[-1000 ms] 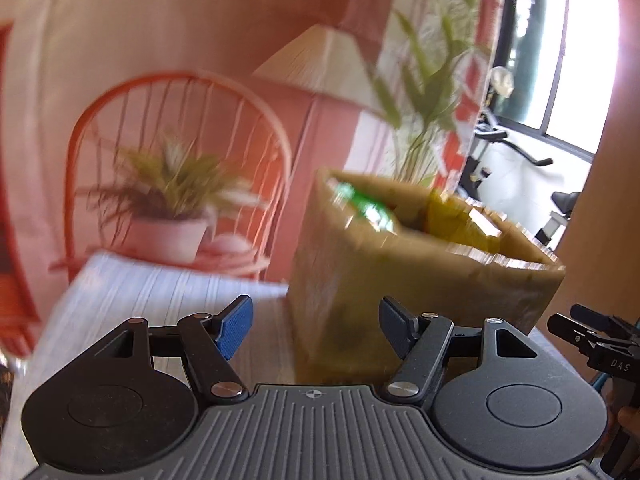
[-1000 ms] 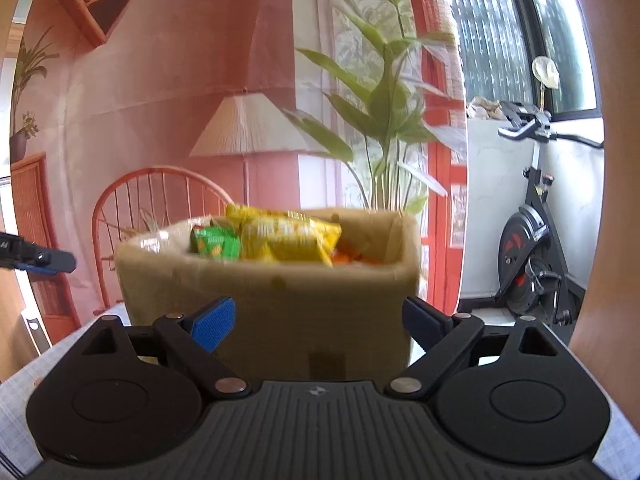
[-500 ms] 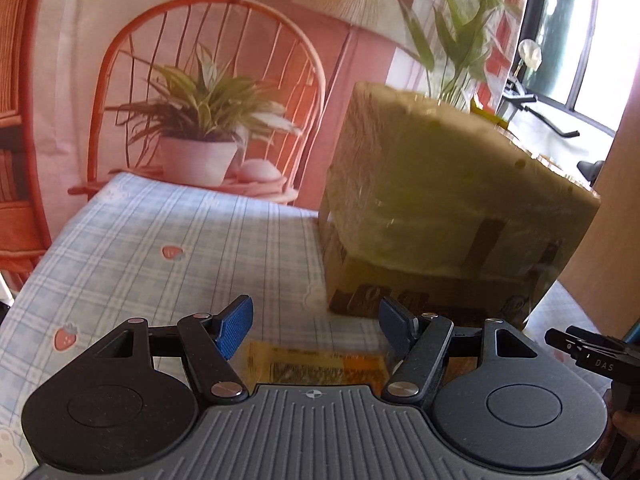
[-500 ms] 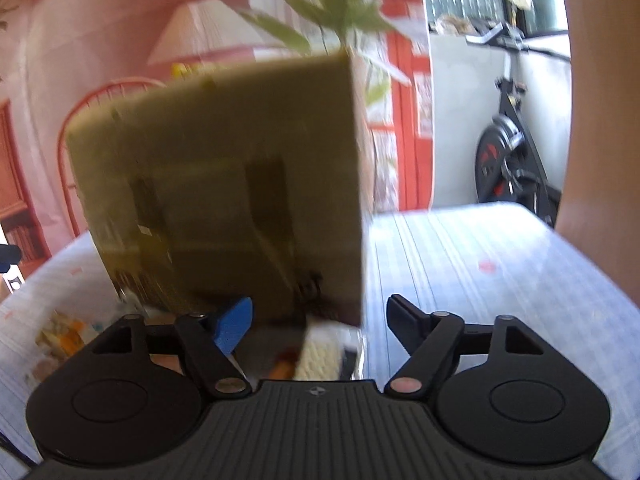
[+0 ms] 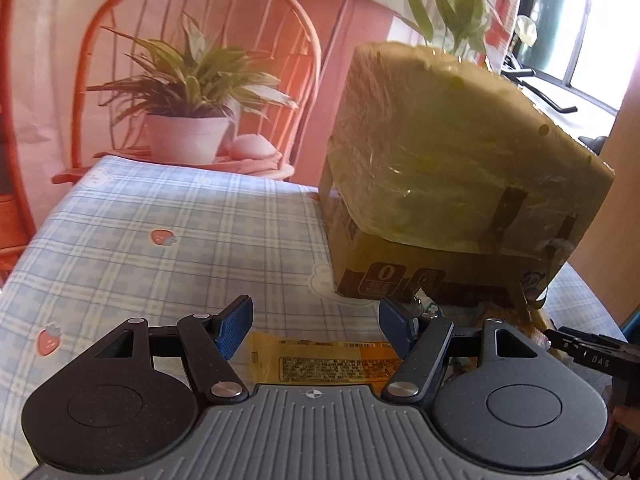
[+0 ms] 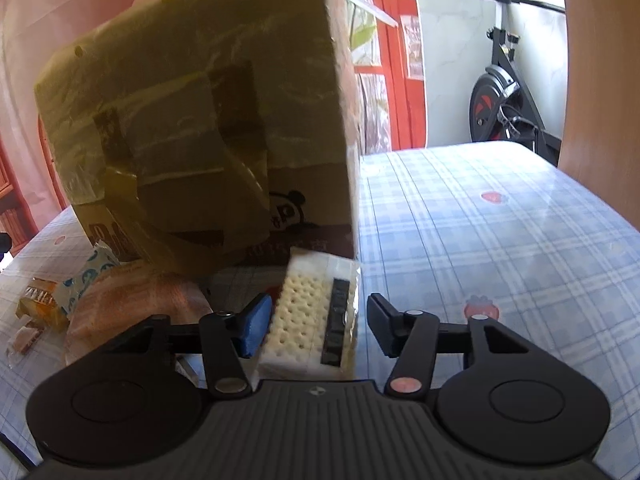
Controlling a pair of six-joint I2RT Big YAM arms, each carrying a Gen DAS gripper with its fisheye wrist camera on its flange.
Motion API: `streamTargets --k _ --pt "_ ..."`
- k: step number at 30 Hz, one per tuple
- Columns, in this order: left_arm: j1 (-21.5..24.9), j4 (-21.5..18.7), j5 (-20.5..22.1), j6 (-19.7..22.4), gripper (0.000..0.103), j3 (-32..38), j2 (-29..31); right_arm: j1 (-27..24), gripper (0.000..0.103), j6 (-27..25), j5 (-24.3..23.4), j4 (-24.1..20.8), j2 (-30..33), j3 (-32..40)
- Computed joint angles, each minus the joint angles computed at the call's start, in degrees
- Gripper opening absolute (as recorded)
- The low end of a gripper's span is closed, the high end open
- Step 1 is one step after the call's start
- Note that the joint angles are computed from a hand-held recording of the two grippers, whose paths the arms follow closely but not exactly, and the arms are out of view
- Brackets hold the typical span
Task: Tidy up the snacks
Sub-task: 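Move the left gripper to the orange bar while the right reaches the white cracker pack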
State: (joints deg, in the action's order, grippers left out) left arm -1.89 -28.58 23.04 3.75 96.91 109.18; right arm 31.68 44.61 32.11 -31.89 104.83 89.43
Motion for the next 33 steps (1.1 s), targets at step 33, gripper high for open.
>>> streamTargets --k 33 --pt "1.83 -10.05 7.85 2.45 0.071 5.87 5.60 -0.17 0.053 0.15 -0.70 0.07 0.69 0.39"
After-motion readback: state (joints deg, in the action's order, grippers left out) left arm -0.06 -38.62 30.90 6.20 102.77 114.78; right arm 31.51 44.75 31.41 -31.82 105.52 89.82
